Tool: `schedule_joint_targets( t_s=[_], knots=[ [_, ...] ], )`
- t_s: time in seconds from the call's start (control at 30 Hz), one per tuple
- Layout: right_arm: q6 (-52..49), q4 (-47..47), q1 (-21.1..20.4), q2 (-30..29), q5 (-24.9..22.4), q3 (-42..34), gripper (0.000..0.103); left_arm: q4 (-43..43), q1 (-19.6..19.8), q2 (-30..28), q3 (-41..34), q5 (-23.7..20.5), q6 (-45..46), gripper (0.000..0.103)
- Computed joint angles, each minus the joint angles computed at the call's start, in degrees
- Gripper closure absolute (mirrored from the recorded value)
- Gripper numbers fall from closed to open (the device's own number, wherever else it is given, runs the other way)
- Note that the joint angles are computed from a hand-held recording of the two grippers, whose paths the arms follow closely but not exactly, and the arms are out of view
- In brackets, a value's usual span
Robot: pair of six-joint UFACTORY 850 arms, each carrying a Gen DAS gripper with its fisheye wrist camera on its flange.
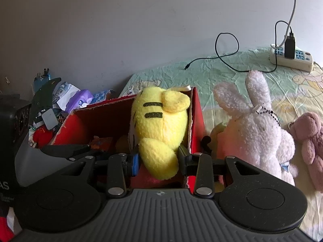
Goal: Organize objects
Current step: 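Lower the held tiger plush into the red box with the right gripper, then open the right gripper to release the tiger inside the box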
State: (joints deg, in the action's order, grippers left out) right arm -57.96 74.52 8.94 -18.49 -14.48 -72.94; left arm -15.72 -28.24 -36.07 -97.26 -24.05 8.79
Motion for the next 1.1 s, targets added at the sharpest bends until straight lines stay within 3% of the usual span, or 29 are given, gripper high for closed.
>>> schedule_joint_targets(
  t_s=[0.13,0.5,0.87,1.1],
  knots=[
    [-4.22,5.14,-0.39,0.77,-0.9,1.29,0.065,8.19,-1.23,0.94,0.97,1.1,-8.21,0.01],
    [-10.26,12.29,-2.14,2.41,-5.35,3.44,0.065,31.91,-4.15,1.58,0.74,-1.13,-31.88,0.01],
    [-13.41,14.11,-4.82,3.05,-12.46,4.55,0.065,47.74,-7.4,2.54,0.57,-7.78,-49.46,0.011],
    [-13.3,12.6,-8.13,3.97,-19.56,5.48,0.063,58.27,-10.33,3.85,0.92,-13.61,-62.5,0.011]
  ],
)
